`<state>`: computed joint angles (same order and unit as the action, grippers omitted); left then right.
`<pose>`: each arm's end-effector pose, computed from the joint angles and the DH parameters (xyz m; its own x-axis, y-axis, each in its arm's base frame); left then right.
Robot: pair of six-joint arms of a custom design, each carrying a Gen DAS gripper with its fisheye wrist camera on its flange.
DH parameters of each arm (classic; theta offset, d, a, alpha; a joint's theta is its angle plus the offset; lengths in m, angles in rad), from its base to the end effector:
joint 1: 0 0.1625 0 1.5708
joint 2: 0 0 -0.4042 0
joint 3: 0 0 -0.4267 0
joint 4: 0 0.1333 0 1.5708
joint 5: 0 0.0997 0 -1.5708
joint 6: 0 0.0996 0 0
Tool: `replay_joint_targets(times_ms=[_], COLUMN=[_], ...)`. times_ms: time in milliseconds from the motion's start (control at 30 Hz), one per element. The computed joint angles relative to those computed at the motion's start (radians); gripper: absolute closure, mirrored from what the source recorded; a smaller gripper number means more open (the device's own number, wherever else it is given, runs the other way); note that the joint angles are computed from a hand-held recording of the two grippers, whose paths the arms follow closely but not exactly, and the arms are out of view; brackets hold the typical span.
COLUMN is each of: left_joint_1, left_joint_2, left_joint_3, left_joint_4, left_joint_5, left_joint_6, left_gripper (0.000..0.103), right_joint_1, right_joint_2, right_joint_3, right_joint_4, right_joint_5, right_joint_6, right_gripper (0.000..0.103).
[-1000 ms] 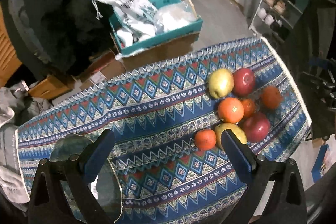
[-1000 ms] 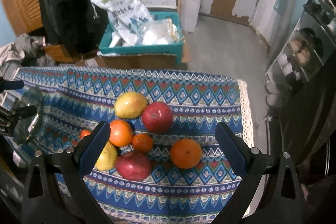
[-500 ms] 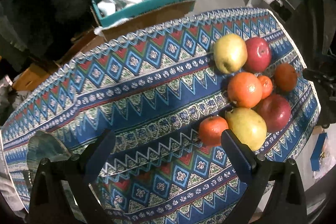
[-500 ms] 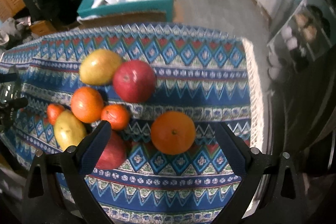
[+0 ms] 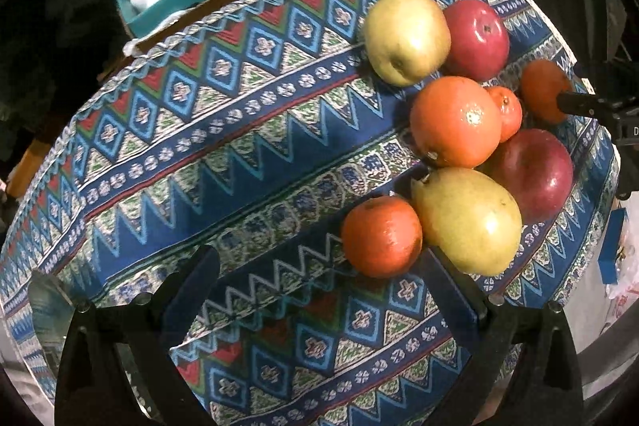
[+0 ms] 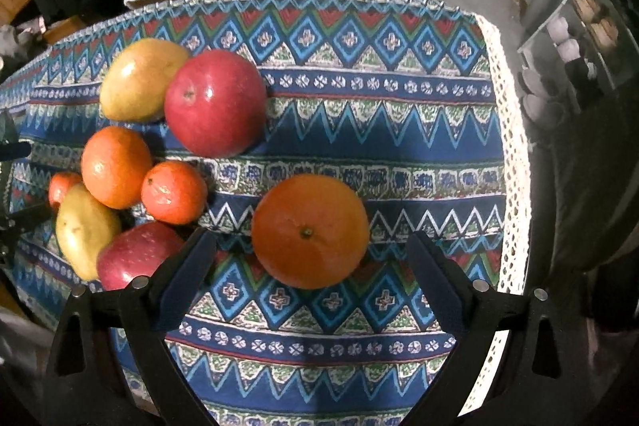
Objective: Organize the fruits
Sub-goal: 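Move the left tool to a tangerine while the right tool approaches a large orange, then grasp the tangerine with the left tool while the right tool grasps the large orange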
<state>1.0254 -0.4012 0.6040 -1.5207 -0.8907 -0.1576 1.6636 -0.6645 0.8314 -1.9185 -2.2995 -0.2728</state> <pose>-0.2824 -0.8430 0.1345 -0.6547 0.4013 -0.6406 0.4045 0.9019 0.1516 0.1455 -0.8405 0.2857 -0.7015 -0.2157 0.6793 -0.2909 0.9567 0.0033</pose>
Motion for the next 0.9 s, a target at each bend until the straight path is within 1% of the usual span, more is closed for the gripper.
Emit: replay_joint_targets(times_ms=[100,133,200,367,400,433,500,533,600,633,700,733,833,900], left_joint_1=[-0.001,-0.002,0.0,0.012,0.017,0.023,0.034,0.039,0.043,0.045,0.048,0.047,0.031,0.029], left_joint_2=[0.022,0.029,0.029,0.031,0.036,0.039,0.053,0.058,0.061,0.062,0.061,0.056,0.031,0.019], left_joint_3=[-0.019,-0.025,-0.016,-0.019,-0.028,-0.037,-0.07,-0.083,-0.091,-0.094,-0.097,-0.09,-0.034,-0.007], left_joint_4=[0.009,0.015,-0.009,-0.052,-0.058,-0.065,-0.061,-0.059,-0.06,-0.063,-0.067,-0.07,-0.101,-0.122], left_joint_5=[0.007,0.021,0.014,-0.023,-0.034,-0.064,-0.109,-0.137,-0.169,-0.187,-0.224,-0.242,-0.222,-0.216], left_joint_6=[0.013,0.005,0.006,0.025,0.029,0.03,0.026,0.022,0.021,0.025,0.031,0.03,0.032,0.04], left_gripper=[0.001,0.001,0.001,0.001,0.004,0.006,0.017,0.02,0.031,0.034,0.051,0.056,0.056,0.057], right_joint_1=[-0.006,-0.009,-0.012,-0.021,-0.023,-0.024,-0.025,-0.027,-0.03,-0.031,-0.033,-0.035,-0.029,-0.025], right_joint_2=[0.008,0.015,0.025,0.054,0.057,0.059,0.06,0.052,0.044,0.041,0.035,0.031,0.015,-0.002], right_joint_3=[-0.007,-0.015,-0.03,-0.063,-0.065,-0.064,-0.055,-0.038,-0.023,-0.016,-0.011,-0.006,0.004,0.031], right_joint_4=[0.005,0.012,0.024,0.065,0.069,0.063,0.041,0.027,0.013,0.004,-0.003,-0.007,0.006,-0.009], right_joint_5=[-0.001,0.001,0.003,0.007,0.012,0.012,0.004,0.006,0.015,0.015,0.014,0.016,0.018,0.017], right_joint_6=[-0.004,-0.003,-0.002,0.018,0.02,0.017,0.005,0.001,-0.001,-0.005,-0.014,-0.017,-0.006,-0.007], right_gripper=[0.009,0.009,0.011,0.023,0.025,0.027,0.03,0.031,0.032,0.032,0.032,0.033,0.033,0.033])
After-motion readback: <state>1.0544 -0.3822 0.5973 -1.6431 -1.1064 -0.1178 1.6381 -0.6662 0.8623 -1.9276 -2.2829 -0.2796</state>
